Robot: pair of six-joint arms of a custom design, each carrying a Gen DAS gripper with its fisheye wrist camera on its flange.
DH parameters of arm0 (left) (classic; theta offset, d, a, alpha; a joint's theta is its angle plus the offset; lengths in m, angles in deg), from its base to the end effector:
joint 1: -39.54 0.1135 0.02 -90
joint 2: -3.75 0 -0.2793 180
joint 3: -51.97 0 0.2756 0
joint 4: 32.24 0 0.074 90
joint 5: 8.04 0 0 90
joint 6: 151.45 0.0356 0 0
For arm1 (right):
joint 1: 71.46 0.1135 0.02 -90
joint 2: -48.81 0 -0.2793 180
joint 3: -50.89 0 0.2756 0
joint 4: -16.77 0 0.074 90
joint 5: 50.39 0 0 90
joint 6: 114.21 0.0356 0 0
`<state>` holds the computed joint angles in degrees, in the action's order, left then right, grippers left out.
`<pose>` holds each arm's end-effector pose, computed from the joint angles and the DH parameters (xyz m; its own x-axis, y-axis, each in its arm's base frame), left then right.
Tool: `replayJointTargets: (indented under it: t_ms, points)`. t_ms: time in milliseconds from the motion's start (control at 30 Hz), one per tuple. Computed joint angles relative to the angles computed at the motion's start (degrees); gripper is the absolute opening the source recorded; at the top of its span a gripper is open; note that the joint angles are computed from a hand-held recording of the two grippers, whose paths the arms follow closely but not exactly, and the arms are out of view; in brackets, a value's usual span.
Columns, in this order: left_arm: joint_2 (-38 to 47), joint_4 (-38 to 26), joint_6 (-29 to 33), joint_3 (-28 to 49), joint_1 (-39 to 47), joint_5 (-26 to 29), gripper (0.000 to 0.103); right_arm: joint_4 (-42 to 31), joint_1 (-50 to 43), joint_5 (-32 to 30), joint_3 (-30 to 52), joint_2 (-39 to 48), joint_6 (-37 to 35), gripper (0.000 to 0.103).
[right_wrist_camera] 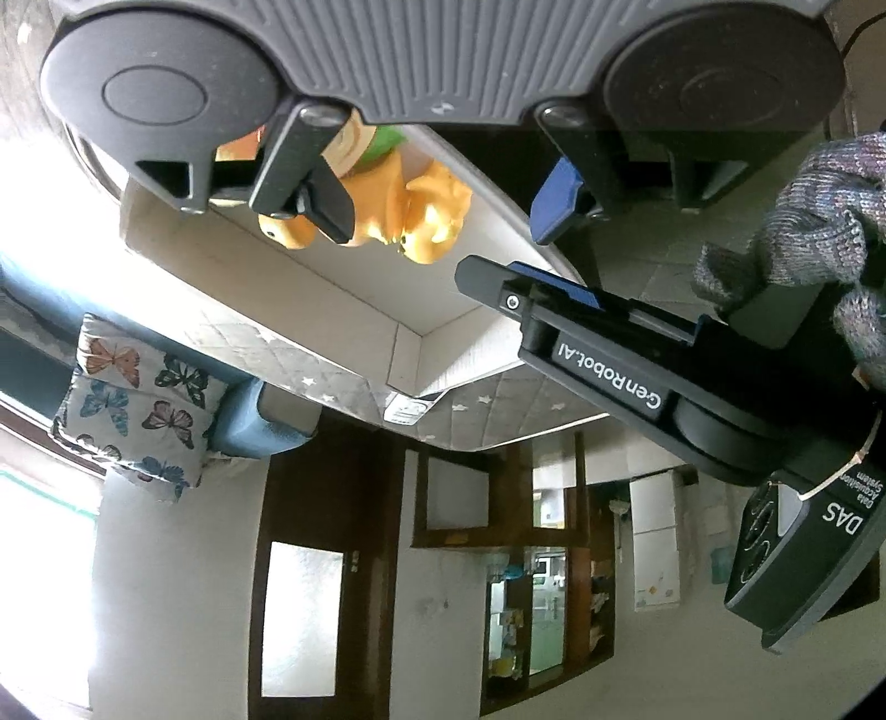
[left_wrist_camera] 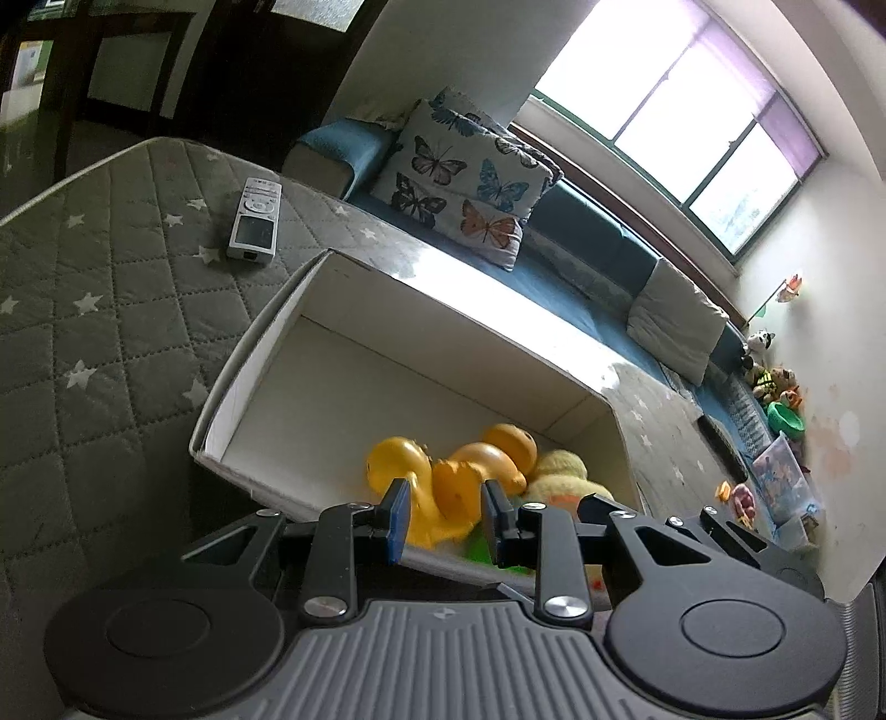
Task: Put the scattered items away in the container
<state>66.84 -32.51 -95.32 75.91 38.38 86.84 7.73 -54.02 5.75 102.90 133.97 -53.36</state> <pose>0.1918 -0.0069 0.1190 -0.5750 -0.5438 -0.6113 -0.2825 0.8332 -0.4754 0.2840 0.1100 0.1715 -0.2465 -0.5014 -0.8293 -0.8734 0.4858 -0.0341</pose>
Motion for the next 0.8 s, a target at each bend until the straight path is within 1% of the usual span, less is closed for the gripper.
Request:
replayJointTargets:
  t_ms: [33,67,233,300,333,400,467,600,733,800]
  points:
    - [-1.51,-0.88,-0.32,-0.52,-1.16,-1.05,0.03,0.42,-0.33,-0.29,-1.01,-0.92,0.41,0.076]
    - [-2.79,-1.66,-0.59,-0.94,-2.14,-1.93,0.03,0.84,-0.68,-0.64,-2.1,-1.91,0.78,0.084]
    - [-9.7,-5.57,-2.79,-3.37,-8.31,-7.08,0.03,1.15,-2.84,-2.36,-5.86,-5.79,1.51,0.085]
    - [-12.08,-7.35,-3.82,-4.13,-10.77,-8.99,0.03,1.2,-3.86,-2.9,-7.3,-7.35,1.78,0.091]
    - [-13.19,-8.21,-4.26,-4.45,-11.97,-10.01,0.03,1.92,-4.25,-2.82,-8.37,-8.35,2.03,0.096]
    - [-15.58,-10.1,-5.34,-5.18,-14.56,-12.13,0.03,2.65,-5.03,-2.86,-9.83,-9.85,2.16,0.097]
    - [-17.88,-12.04,-6.6,-5.77,-16.76,-14.01,0.03,2.37,-5.88,-3.13,-10.8,-11.12,2.39,0.102]
    - [-21.21,-15.32,-9.86,-6.67,-21.98,-18.0,0.03,1.54,-7.71,-3.96,-12.4,-13.3,2.53,0.103]
    - [-21.38,-16.73,-12.42,-7.02,-26.92,-21.24,0.03,2.2,-8.21,-2.49,-15.31,-16.16,3.17,0.103]
    - [-21.56,-17.69,-14.34,-7.17,-30.21,-23.69,0.03,1.63,-8.66,-2.4,-16.27,-17.33,3.24,0.103]
